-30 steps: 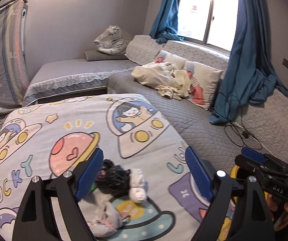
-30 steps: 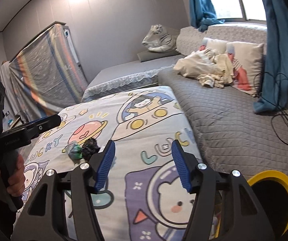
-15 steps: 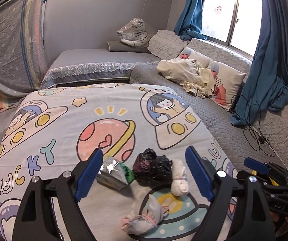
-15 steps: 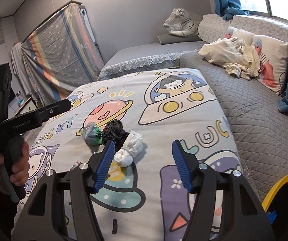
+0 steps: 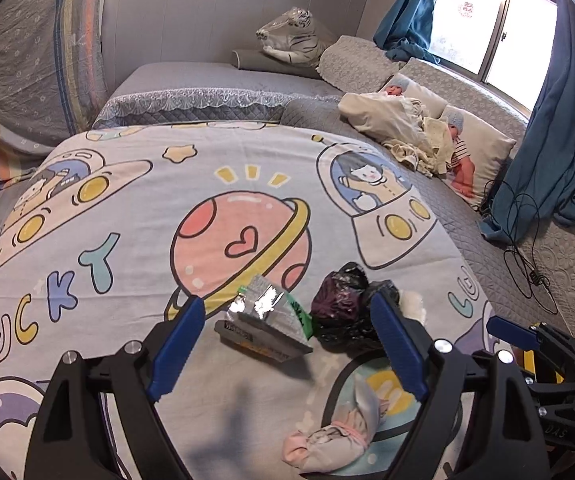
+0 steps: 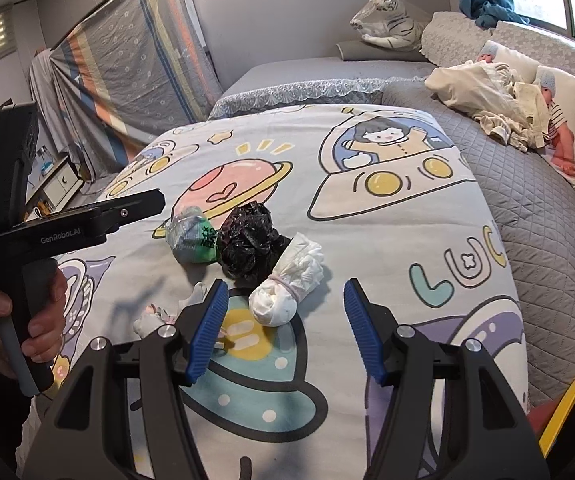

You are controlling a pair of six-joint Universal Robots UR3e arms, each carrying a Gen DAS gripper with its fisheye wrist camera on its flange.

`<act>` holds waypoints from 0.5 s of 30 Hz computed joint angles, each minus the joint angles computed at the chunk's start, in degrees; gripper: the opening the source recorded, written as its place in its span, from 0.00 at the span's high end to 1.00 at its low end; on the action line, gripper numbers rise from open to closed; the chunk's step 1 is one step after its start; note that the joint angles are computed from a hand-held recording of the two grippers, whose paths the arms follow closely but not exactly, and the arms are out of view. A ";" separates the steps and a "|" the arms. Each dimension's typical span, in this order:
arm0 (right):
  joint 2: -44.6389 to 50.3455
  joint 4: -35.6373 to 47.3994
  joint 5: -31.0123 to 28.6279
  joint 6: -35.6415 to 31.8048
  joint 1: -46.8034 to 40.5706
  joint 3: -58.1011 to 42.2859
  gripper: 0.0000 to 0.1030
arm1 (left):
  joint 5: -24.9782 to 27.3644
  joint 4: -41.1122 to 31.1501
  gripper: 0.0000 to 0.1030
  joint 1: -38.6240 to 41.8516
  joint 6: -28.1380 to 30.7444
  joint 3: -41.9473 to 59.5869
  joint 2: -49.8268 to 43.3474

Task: Collect trash
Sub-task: 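Move both open tools back over the remaining trash on the blanket, then grasp the silver-green snack wrapper with the left gripper while the right gripper grasps the white tissue bundle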

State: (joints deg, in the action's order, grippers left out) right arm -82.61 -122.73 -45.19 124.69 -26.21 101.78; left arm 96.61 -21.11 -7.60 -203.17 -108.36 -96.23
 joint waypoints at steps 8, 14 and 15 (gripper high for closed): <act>3.94 -7.45 -3.73 3.29 4.64 0.38 0.45 | -1.86 1.67 0.21 2.25 0.39 -1.43 -2.29; 7.60 -11.43 -6.28 5.66 7.20 -0.77 0.45 | -2.59 1.95 0.21 3.26 0.91 -1.00 -4.81; 8.21 -12.09 -6.67 6.08 7.56 -0.99 0.45 | -2.59 1.93 0.21 3.28 0.89 -0.92 -5.15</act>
State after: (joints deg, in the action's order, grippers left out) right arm -74.40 -134.82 -51.86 130.76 -18.65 100.80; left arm 94.02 -19.18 -4.32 -202.27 -109.28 -101.38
